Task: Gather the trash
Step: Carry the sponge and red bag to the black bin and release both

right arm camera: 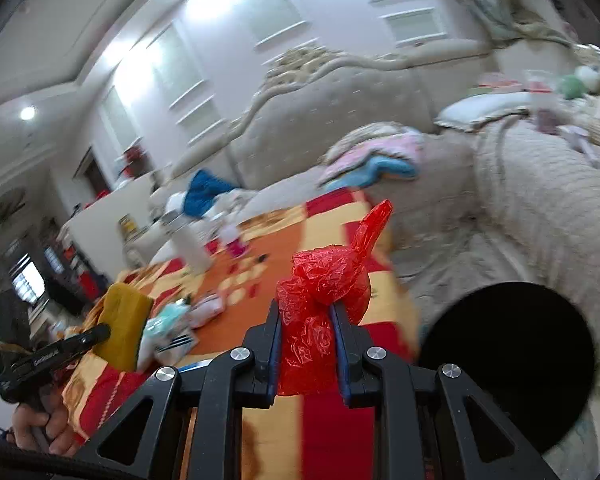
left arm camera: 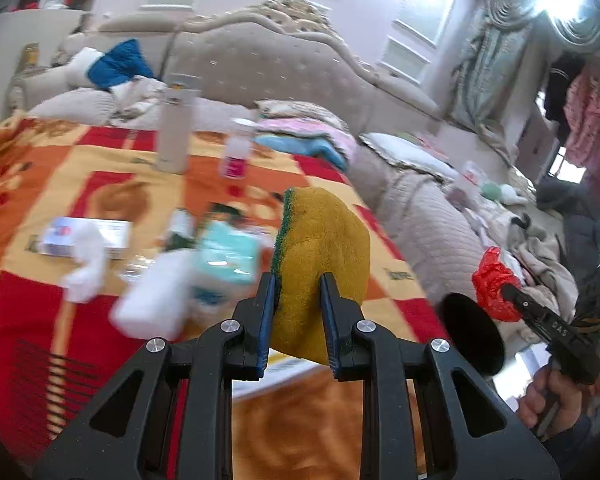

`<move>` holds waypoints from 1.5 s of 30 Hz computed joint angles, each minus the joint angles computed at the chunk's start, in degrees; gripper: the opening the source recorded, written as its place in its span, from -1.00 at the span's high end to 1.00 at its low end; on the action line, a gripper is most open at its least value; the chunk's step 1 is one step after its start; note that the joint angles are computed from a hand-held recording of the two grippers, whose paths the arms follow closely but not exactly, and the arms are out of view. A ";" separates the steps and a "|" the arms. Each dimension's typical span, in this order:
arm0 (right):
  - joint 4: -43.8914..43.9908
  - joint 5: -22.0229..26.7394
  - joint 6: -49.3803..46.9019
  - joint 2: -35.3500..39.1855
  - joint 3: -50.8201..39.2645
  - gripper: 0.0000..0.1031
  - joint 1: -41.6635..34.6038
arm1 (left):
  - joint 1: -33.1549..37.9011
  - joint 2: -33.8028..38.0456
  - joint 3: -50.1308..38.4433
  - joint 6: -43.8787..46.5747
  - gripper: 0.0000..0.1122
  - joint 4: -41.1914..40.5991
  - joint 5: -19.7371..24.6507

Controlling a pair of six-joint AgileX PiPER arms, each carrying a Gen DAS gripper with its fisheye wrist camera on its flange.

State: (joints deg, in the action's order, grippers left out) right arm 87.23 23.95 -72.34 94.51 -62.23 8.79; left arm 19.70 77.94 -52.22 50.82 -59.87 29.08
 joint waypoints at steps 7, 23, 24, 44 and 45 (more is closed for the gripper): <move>-1.80 -3.00 2.38 -3.53 4.48 0.59 -8.00 | -18.17 5.17 -4.04 -14.26 0.64 8.74 -9.37; -30.38 -3.99 27.93 1.63 -0.16 0.59 -12.53 | -41.42 25.84 -21.01 -36.81 0.65 30.27 -16.41; -33.76 -4.05 31.22 2.16 -0.66 0.59 -12.40 | -41.73 26.95 -22.23 -35.88 0.65 29.26 -15.26; -38.18 -2.03 41.05 5.09 -2.96 0.17 -15.57 | -40.14 27.64 -23.68 -28.26 0.01 20.36 -12.44; -37.61 -2.12 40.76 5.03 -2.91 0.17 -15.54 | -39.47 27.44 -23.47 -27.68 0.01 18.87 -11.92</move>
State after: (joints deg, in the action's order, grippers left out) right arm 49.62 21.82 -31.58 99.54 -65.14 -6.75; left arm -19.77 105.38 -75.69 23.14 -41.00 17.17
